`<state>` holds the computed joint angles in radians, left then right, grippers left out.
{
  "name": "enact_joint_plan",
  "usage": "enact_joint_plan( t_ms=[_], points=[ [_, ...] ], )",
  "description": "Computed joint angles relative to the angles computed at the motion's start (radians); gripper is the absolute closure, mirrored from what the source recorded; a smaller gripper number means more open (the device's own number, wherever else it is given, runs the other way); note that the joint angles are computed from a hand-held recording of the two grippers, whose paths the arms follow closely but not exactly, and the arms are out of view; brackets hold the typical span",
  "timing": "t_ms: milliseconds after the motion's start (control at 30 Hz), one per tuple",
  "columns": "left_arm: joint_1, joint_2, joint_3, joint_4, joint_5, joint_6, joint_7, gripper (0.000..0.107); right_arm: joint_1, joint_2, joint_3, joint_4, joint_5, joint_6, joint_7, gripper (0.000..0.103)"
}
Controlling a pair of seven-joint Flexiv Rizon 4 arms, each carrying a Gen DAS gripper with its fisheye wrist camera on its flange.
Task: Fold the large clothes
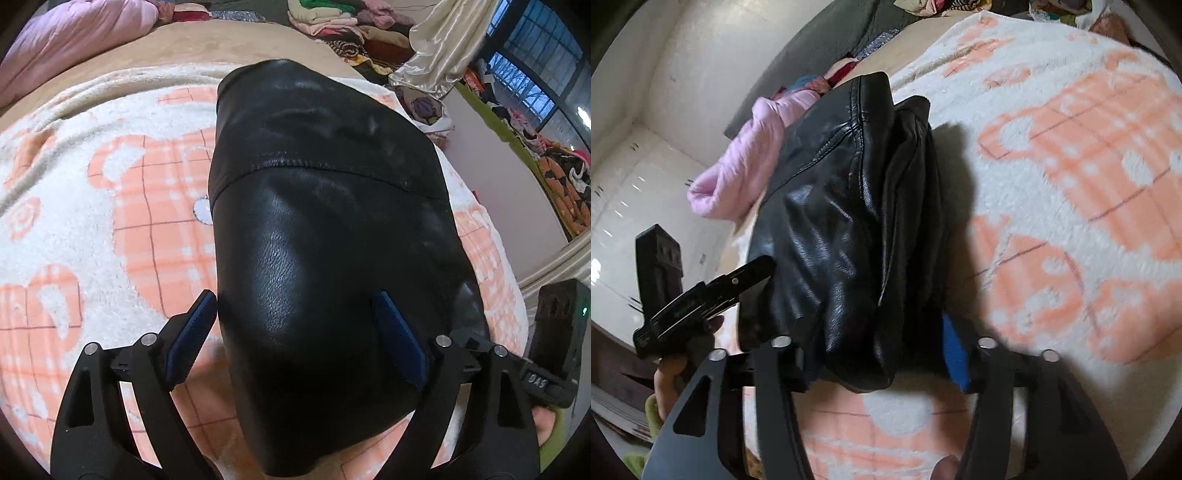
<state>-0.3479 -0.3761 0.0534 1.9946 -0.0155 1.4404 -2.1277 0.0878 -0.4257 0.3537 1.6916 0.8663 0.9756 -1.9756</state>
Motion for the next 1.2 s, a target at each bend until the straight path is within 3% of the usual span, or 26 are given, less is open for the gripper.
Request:
enact_joint_plan(
  t_ms=[33, 133, 267, 367, 533, 667, 700, 733, 800, 833, 900, 967, 1067, 1200],
  points=[
    [-0.016, -0.003, 0.018, -0.006, 0.016, -0.001, -0.012, 0.026, 0.012, 0.002, -0.012, 0.003, -0.026, 0.001, 0.022, 0.020],
    [-0.014, -0.001, 0.016, 0.007, 0.019, 0.020, -0.021, 0.026, -0.003, 0.020, 0.000, -0.005, -0.012, 0.001, -0.004, 0.018],
    [-0.016, -0.001, 0.017, 0.015, 0.015, 0.030, -0.021, 0.026, 0.005, 0.047, 0.003, -0.022, 0.037, 0.146, -0.092, 0.012],
    [-0.038, -0.002, 0.042, 0.013, 0.034, 0.029, -0.039, 0.026, 0.058, 0.010, -0.031, -0.088, -0.065, 0.166, -0.012, 0.012],
    [-0.065, -0.002, 0.069, -0.002, 0.067, 0.009, -0.076, 0.026, 0.084, -0.111, -0.025, -0.230, -0.184, 0.156, 0.097, 0.029],
    [-0.070, 0.006, 0.073, 0.001, 0.097, 0.002, -0.096, 0.026, 0.141, -0.199, -0.059, -0.305, -0.331, 0.157, 0.216, 0.034],
    [-0.068, 0.007, 0.072, 0.003, 0.103, 0.005, -0.098, 0.026, 0.146, -0.223, -0.060, -0.328, -0.363, 0.135, 0.238, 0.040],
    [-0.066, 0.007, 0.070, 0.005, 0.105, 0.009, -0.102, 0.026, 0.149, -0.237, -0.060, -0.337, -0.388, 0.133, 0.257, 0.054],
    [-0.061, 0.010, 0.063, 0.010, 0.093, 0.013, -0.099, 0.025, 0.130, -0.257, -0.025, -0.346, -0.413, 0.142, 0.241, 0.066],
    [-0.087, 0.011, 0.098, -0.006, 0.126, 0.000, -0.138, 0.022, 0.115, -0.261, -0.001, -0.344, -0.416, 0.159, 0.214, 0.081],
    [-0.149, 0.005, 0.171, -0.039, 0.205, -0.013, -0.212, 0.021, 0.051, -0.273, 0.088, -0.358, -0.372, 0.175, 0.128, 0.089],
    [-0.168, -0.006, 0.189, -0.069, 0.256, -0.038, -0.250, 0.021, -0.026, -0.281, 0.185, -0.381, -0.286, 0.171, 0.029, 0.092],
    [-0.119, -0.014, 0.138, -0.062, 0.251, -0.019, -0.252, 0.020, -0.112, -0.298, 0.272, -0.430, -0.150, 0.105, -0.076, 0.093],
    [-0.044, -0.017, 0.058, -0.011, 0.184, 0.051, -0.199, 0.019, -0.128, -0.312, 0.250, -0.473, -0.070, 0.028, -0.084, 0.093]
  ],
)
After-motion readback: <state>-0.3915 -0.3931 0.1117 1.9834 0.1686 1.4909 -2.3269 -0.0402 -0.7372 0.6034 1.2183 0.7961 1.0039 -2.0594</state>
